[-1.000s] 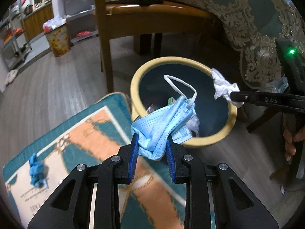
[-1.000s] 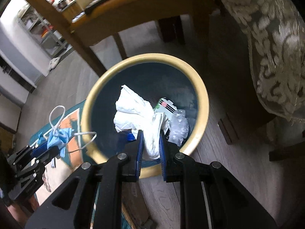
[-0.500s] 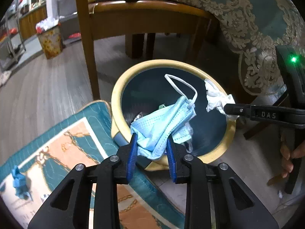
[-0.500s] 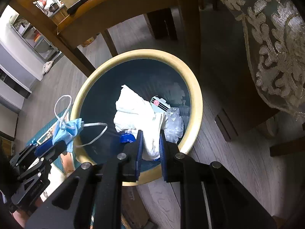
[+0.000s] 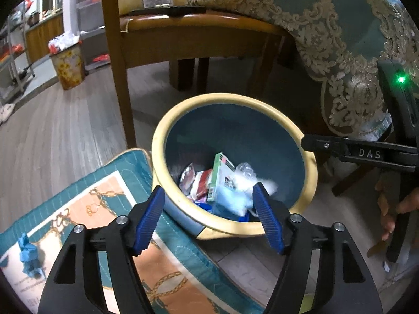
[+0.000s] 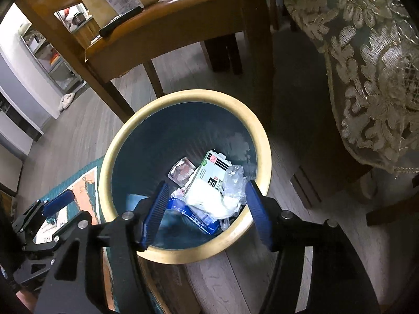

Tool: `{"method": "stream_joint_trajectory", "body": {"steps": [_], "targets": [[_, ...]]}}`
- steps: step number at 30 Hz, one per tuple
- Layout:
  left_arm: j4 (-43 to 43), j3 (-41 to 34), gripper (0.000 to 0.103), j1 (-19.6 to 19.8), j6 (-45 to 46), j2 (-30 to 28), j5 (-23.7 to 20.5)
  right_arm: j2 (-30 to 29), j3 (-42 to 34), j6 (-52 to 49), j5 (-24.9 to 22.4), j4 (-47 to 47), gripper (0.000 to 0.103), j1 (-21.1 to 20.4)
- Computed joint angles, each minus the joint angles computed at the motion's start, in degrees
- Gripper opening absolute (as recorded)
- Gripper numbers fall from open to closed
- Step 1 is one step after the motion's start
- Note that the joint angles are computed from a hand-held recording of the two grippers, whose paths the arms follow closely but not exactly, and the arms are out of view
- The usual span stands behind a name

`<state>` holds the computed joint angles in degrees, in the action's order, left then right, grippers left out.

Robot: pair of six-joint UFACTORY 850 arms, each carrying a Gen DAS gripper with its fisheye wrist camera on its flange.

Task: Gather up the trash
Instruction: 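Carry the tissue and masks over the wastebasket and open both grippers, then move both grippers back over the stool toward the glove and foil pack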

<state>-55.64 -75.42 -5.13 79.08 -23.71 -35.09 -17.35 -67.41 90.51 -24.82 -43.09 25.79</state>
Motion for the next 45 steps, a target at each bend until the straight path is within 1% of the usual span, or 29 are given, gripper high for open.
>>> {"method": "stream_joint_trajectory", "body": {"steps": [2, 3, 4, 7, 8, 10, 11, 12, 13, 15, 18, 21, 23, 26, 33, 35, 40, 45], "targets": [[0.21, 0.00, 0.071, 0.17, -0.23, 0.13, 0.04, 0.10, -0.04, -1.23, -0.04, 1.48, 0.062, -0.07], [0.51, 0.08, 0.071, 0.34, -0.41, 0.31, 0.10, 0.23, 0.05, -1.22, -0.11, 1.64, 0.064, -0.05], [0.85, 0.10, 0.071, 0.48, -0.64, 0.45, 0.04, 0.22, -0.18, -1.39, -0.20, 2.02, 0.069, -0.01], [0.85, 0.56, 0.072, 1.36, -0.21, 1.36, -0.08, 0.13, -1.00, -0.85, -1.16, 1.43, 0.076, 0.77], [0.79, 0.77, 0.074, 1.72, 0.06, 1.72, -0.06, 0.34, -0.80, -0.44, -1.44, 0.88, 0.078, 1.11], [0.77, 1.16, 0.077, 2.68, 0.43, 2.52, -0.13, 0.31, -1.46, -0.08, -2.52, 0.01, 0.086, 1.86], [0.82, 1.40, 0.081, 3.13, 0.54, 2.89, 0.00, 0.15, -1.98, 0.05, -2.82, -0.29, 0.087, 2.13], [1.34, 1.80, 0.089, 3.64, 0.27, 3.47, 0.88, 0.03, -2.53, 0.40, -3.18, -0.84, 0.090, 2.51], [1.60, 2.13, 0.092, 3.99, 0.26, 3.89, 1.71, 0.04, -2.82, 0.73, -3.45, -1.30, 0.093, 2.80], [1.96, 2.67, 0.092, 4.97, 0.74, 4.65, 2.59, -0.28, -3.98, 1.84, -4.61, -2.91, 0.097, 3.81], [4.61, 2.42, 0.094, 6.35, -1.93, 5.07, 3.19, -1.63, -6.38, 0.80, -7.07, -3.54, 0.097, 5.13], [6.08, 1.69, 0.095, 8.41, -4.59, 5.29, 2.26, -3.89, -9.30, -2.99, -9.17, -1.54, 0.097, 6.29], [6.66, 1.64, 0.096, 9.82, -5.08, 5.75, 2.76, -5.42, -11.28, -5.81, -10.08, 0.09, 0.097, 6.92], [7.29, 1.71, 0.096, 12.28, -5.02, 6.52, 4.07, -7.77, -14.17, -7.79, -11.07, 0.48, 0.097, 8.19], [9.46, 0.53, 0.096, 18.24, -7.07, 6.35, 4.53, -14.06, -22.89, -11.53, -11.95, 2.72, 0.097, 11.20], [9.43, -0.03, 0.096, 19.83, -7.39, 6.00, 4.36, -16.16, -25.80, -12.45, -11.76, 3.68, 0.097, 12.11], [10.68, -2.10, 0.096, 23.40, -9.70, 4.06, 4.89, -22.88, -35.11, -19.26, -12.61, 8.89, 0.097, 14.43], [15.32, -5.38, 0.096, 25.56, -16.40, 0.55, 5.75, -29.11, -43.62, -27.20, -14.31, 15.00, 0.097, 16.09]]}}
